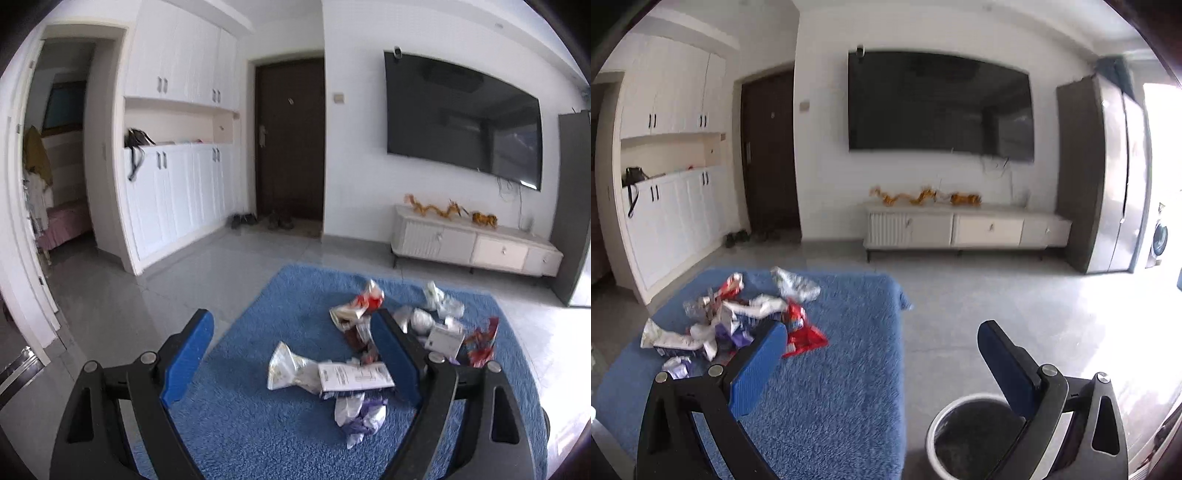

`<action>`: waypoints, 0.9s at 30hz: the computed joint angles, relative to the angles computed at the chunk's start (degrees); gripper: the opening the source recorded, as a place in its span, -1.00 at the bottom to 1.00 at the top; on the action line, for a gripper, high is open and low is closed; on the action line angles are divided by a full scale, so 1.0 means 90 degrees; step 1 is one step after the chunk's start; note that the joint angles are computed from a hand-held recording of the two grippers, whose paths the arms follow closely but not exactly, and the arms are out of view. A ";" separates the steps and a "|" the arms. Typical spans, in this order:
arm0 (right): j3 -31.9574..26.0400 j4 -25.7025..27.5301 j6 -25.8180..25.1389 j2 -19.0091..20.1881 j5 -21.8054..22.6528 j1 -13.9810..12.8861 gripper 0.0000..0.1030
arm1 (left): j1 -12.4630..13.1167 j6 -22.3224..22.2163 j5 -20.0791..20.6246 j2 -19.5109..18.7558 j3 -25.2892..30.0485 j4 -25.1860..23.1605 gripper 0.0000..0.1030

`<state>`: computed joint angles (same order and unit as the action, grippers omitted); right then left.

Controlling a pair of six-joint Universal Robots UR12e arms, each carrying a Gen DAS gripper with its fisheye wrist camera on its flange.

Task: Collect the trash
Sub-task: 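Move both tools toward the trash pile on the blue rug, then grasp the red snack bag with the right tool while the left grasps a purple wrapper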

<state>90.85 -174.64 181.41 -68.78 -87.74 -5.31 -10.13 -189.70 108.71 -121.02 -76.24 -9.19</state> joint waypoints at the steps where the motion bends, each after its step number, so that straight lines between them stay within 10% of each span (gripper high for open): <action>1: -0.0080 0.0178 -0.0001 0.0068 0.0071 0.0003 1.00 | 0.0035 0.0033 -0.0217 -0.0009 -0.0002 -0.0106 0.68; 9: -0.0593 0.1149 -0.0054 0.0511 0.0544 0.0027 1.00 | 0.0153 0.0920 -0.2208 -0.0182 0.0057 -0.1325 0.64; 16: -0.1052 0.1729 -0.0268 0.0849 0.0828 0.0068 0.82 | 0.0266 0.1278 -0.3515 -0.0505 0.0489 -0.2201 0.08; 27: -0.1555 0.2218 -0.0465 0.1225 0.1270 0.0087 0.56 | 0.0379 0.1286 -0.3876 -0.0896 0.1032 -0.3083 -0.26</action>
<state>76.85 -154.68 177.23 -57.75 -76.30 -4.53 -6.72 -178.13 73.83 -129.08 -66.95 -36.93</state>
